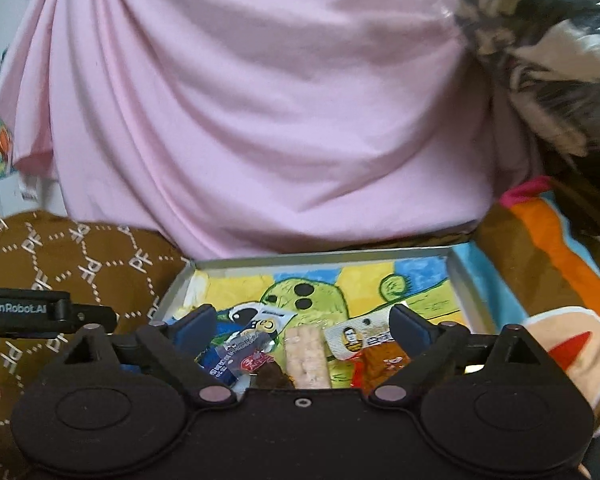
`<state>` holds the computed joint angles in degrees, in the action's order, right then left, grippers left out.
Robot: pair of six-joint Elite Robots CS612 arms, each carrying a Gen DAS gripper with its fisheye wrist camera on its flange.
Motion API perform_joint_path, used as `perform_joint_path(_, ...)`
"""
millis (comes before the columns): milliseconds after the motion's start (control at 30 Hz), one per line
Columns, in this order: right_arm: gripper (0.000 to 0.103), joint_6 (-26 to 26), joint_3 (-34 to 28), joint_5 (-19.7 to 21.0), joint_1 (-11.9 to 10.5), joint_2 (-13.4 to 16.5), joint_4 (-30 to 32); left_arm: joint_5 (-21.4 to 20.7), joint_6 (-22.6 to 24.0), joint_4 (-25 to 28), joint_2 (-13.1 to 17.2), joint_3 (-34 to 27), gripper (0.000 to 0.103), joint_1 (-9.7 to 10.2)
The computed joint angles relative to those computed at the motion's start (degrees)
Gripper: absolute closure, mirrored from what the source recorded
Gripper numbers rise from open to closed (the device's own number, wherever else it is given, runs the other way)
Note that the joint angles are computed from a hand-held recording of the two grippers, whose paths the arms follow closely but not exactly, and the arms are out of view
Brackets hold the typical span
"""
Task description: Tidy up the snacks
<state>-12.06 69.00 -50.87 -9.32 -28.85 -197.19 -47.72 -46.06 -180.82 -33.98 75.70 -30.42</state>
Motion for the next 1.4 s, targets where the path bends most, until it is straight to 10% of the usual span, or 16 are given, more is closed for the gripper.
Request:
perform_joint_path(700, 0.001, 2.10, 17.86, 9.20, -6.01, -8.79, -11.76, 13.95, 1.31, -7.32, -5.29, 10.65, 0.000, -8.15)
perform_joint_path(1400, 0.001, -4.78, 33.12, 7.20, -10.54, -14.64, -16.83, 18.49, -16.31, 5.57, -9.88, 21.01, 0.000, -14.62)
